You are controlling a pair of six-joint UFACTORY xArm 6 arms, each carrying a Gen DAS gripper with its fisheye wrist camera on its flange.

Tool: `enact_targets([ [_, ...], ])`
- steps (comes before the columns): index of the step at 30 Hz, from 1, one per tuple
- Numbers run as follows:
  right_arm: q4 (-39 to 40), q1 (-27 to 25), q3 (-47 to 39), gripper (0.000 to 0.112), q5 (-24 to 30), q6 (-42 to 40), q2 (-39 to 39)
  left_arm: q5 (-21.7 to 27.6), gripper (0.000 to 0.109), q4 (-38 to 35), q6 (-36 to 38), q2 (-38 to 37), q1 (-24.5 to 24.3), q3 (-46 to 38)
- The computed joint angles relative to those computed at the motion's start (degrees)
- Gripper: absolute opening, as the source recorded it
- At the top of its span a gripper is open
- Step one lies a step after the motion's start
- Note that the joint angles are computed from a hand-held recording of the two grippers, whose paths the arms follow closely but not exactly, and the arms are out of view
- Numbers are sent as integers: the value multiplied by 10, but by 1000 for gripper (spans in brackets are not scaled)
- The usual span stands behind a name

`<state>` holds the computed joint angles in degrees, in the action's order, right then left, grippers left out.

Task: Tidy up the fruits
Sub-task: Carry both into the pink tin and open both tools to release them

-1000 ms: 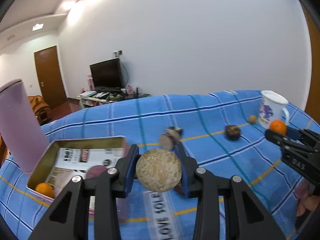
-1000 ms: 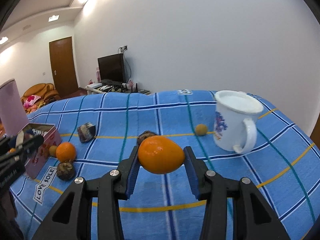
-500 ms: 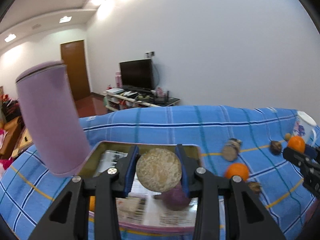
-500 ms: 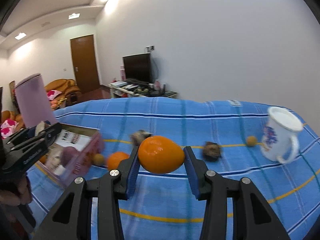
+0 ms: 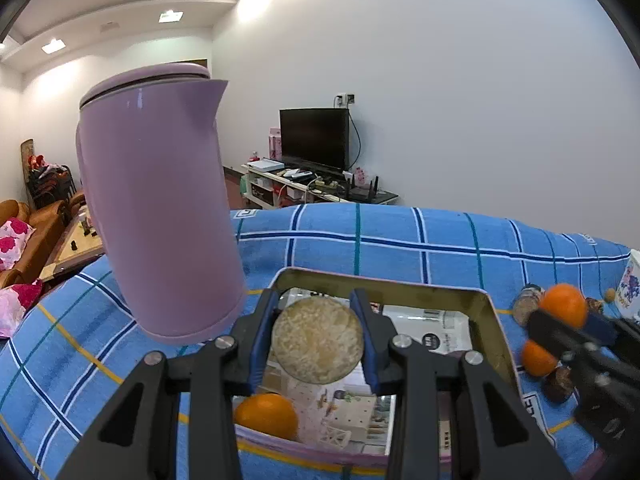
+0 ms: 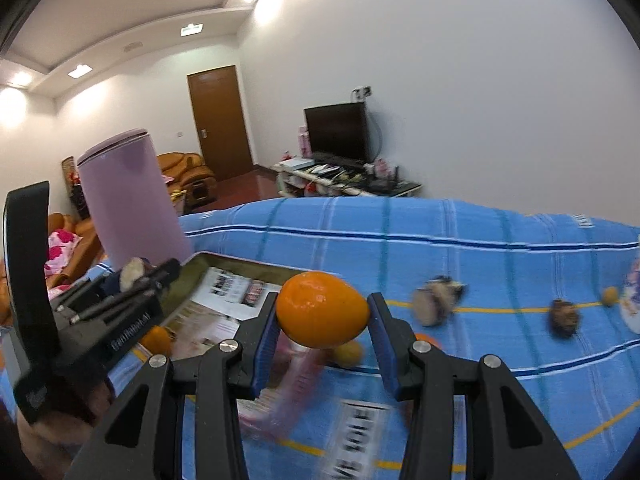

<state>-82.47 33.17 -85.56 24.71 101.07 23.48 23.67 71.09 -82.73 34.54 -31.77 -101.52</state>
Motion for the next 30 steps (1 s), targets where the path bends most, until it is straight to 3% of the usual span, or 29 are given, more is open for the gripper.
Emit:
enact_targets([
  [8, 120, 3, -130, 46, 1, -124, 111, 46, 39, -19, 42, 21, -7, -25],
  [15, 179, 4, -156, 46, 5, -204, 140, 76, 39, -50, 82, 37, -13, -43],
  [30, 253, 3, -181, 46, -26, -294, 164, 110, 39, -140, 127, 55, -6, -67],
])
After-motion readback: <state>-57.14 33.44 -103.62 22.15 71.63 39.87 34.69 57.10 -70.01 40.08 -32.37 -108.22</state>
